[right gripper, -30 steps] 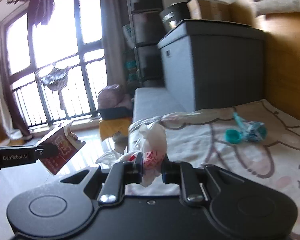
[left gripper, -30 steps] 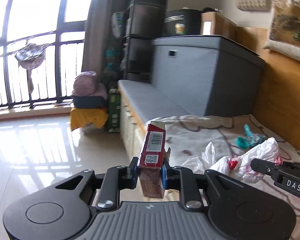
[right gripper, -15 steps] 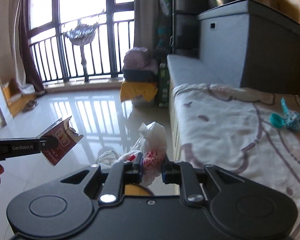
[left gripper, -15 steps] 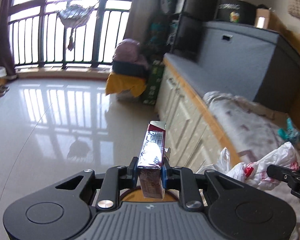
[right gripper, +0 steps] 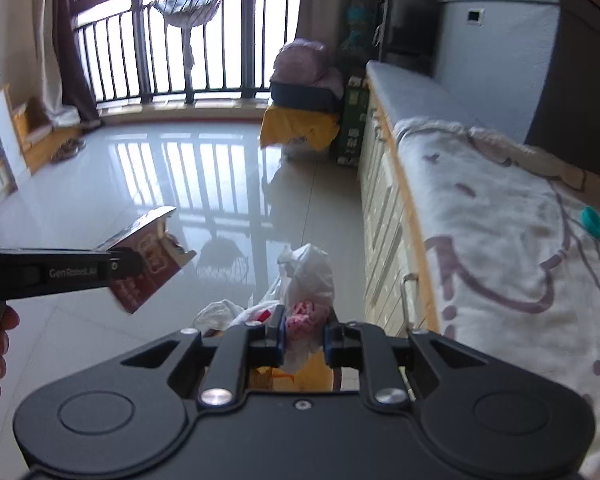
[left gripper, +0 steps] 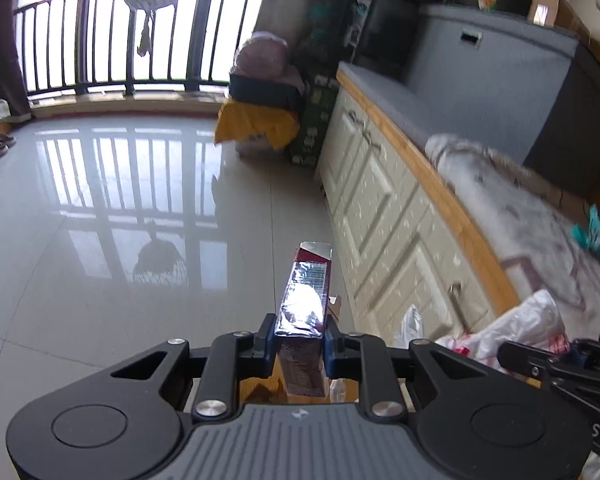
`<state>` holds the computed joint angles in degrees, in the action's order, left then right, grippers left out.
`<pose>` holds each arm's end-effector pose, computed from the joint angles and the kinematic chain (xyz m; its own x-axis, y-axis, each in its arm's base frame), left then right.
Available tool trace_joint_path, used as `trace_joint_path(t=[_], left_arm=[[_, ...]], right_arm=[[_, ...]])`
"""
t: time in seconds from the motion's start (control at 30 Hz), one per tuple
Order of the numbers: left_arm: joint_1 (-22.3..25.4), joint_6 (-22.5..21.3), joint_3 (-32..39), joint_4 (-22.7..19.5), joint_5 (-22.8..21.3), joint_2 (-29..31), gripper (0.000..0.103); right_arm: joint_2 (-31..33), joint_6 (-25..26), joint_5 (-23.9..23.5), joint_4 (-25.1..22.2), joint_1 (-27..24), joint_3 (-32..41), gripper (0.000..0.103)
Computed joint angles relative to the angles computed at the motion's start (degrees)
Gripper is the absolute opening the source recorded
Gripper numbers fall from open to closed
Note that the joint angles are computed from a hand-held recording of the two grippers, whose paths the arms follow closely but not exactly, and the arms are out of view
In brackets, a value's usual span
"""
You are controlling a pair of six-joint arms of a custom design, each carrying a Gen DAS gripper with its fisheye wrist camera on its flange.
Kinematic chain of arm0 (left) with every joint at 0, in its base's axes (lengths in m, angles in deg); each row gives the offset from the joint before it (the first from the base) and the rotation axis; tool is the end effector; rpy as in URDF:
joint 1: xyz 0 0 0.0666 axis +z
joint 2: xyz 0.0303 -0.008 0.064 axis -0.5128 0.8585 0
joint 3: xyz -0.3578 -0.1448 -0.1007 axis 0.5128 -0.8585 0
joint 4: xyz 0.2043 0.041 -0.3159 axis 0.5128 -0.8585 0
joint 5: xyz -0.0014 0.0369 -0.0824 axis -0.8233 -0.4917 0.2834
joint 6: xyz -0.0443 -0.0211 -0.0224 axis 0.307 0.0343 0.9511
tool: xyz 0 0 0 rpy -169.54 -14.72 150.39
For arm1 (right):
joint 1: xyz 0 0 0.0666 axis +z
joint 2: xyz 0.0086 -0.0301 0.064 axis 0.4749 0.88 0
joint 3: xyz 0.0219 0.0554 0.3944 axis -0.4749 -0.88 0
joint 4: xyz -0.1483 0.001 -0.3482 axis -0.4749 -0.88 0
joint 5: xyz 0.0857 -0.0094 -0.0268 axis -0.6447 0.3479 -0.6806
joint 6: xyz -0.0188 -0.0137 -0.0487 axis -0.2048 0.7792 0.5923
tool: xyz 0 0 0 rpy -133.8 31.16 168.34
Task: Collect trash
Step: 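Carry the red box and white bag over the wastebasket with both tools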
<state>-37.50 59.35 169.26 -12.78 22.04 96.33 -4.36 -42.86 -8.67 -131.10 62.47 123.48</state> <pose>0.3946 -0.0555 0.5373 -0.7246 0.0622 -0.6863 0.2695 0.9422 -0.1991 0.3467 0.2146 0.5520 -0.6855 -0.0084 -0.7280 0.0401 0.9980 -0.0493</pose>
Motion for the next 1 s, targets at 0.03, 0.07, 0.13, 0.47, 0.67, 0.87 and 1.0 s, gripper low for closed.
trace_joint_path(t=[0.03,0.07,0.13,0.47,0.67,0.87,1.0], left_arm=[[-0.14,-0.02,-0.72,0.14,0.03,0.26,0.024],[-0.22,0.04,-1.43,0.3,0.12,0.63,0.024],[-0.51,0.22,-2.84,0.71,0.2,1.54,0.024],[-2.24,0.21,-6.84,4.05,-1.09,9.44,0.024],[-2.13,-0.12,-8.84,5.05,-1.17,14.34,0.024],[-2.46,-0.52,-9.36,5.9,-1.47,18.37,0.024],[-2.53,0.44,-9.21,7.96,0.31,19.95,0.024]], right_arm=[[0.22,0.17,-0.17,0.12,-0.19,-0.63,0.018],[0.34,0.39,-0.49,0.51,-0.48,-1.36,0.018],[0.76,0.88,-1.55,1.51,-1.33,-2.8,0.018],[8.08,7.53,-5.89,6.57,-5.74,-7.28,0.018],[13.59,8.7,-8.33,7.65,-8.06,-8.93,0.018],[18.11,8.59,-11.05,8.12,-9.5,-9.36,0.018],[19.17,6.88,-15.7,9.26,-10.55,-10.84,0.019]])
